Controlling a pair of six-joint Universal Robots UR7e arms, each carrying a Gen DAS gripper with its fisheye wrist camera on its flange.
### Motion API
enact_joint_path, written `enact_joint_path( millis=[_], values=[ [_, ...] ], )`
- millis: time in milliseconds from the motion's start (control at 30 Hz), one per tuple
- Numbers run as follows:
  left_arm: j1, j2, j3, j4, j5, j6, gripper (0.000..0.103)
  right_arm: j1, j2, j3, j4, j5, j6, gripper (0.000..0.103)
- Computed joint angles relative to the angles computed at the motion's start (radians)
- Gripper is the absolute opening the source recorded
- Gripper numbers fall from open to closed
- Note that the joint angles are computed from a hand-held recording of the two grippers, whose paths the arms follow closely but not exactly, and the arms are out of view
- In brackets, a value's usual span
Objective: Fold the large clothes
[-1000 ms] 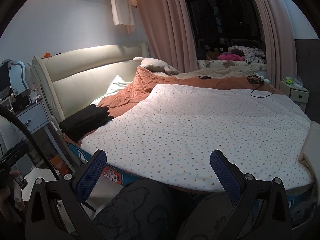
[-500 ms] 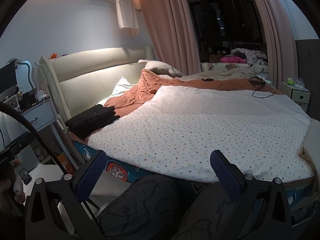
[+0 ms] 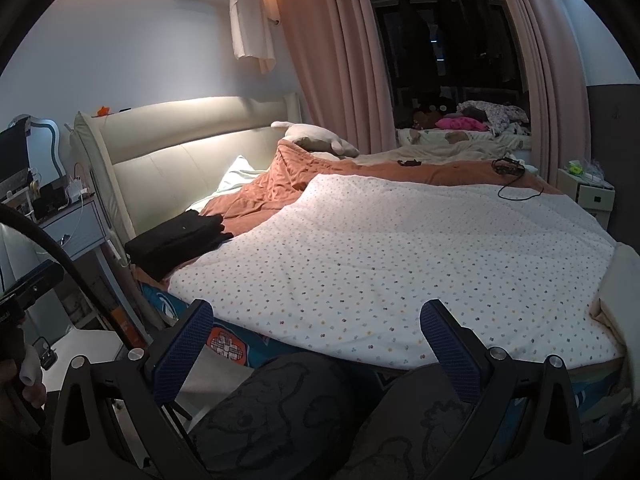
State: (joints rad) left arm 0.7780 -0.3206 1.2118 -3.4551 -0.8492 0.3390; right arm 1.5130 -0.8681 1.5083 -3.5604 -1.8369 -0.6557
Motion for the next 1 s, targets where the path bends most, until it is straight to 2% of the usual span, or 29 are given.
enact_joint_path(
  millis=[1000],
  values=[
    [0.006, -0.026, 0.029, -0.005, -0.026, -0.034, 0.103, -0.012, -0.021, 0.021, 0.016, 0.024, 0.008, 0.103]
  ],
)
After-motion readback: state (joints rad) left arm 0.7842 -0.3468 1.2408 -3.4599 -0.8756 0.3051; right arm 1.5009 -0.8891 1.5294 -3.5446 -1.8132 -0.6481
